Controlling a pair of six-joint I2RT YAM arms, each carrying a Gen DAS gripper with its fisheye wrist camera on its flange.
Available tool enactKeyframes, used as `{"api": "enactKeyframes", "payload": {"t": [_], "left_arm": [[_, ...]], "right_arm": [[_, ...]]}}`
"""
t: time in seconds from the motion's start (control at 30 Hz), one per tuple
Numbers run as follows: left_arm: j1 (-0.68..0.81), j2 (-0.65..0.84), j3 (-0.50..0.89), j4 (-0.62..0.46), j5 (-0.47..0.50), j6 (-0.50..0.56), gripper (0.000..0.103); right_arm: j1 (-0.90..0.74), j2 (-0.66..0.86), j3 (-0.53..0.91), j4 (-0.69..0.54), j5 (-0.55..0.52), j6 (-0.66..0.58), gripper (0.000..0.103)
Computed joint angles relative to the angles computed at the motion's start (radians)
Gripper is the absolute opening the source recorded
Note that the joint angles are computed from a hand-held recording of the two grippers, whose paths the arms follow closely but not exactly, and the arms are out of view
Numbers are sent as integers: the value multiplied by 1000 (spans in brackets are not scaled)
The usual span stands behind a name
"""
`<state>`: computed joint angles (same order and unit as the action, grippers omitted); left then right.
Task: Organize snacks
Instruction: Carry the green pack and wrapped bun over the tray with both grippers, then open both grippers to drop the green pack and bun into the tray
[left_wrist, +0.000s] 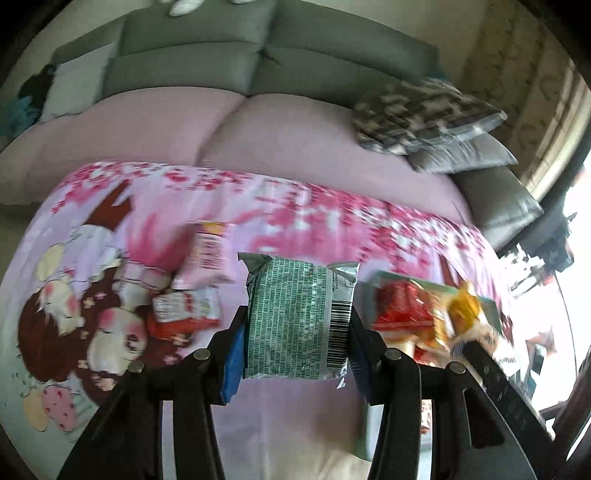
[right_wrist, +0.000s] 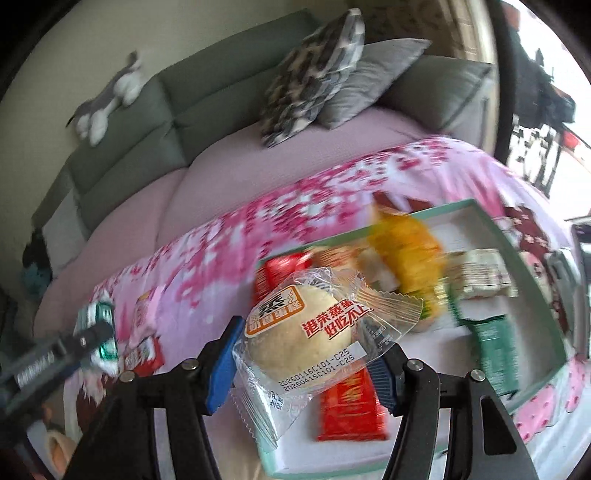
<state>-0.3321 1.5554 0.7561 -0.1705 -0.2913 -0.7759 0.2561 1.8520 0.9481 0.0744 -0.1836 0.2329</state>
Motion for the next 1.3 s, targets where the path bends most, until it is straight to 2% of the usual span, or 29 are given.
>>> {"api": "enactKeyframes", "payload": {"t": [0.27,0.6,0.97,1.3], "left_arm": [[-146,177,167,-45,-4,38,51],[-245,389,349,-129,19,85,51],[-246,459,400,-170,31,83,51],[-239,492,417,-175,42,96,51]], "right_arm": [[-156,3,23,-13,-25,49,65],[-288,69,81,-49,-37,75,65],[-288,208,181,-61,-4,74,65],[-283,220,202,-99,4,62,66]]}}
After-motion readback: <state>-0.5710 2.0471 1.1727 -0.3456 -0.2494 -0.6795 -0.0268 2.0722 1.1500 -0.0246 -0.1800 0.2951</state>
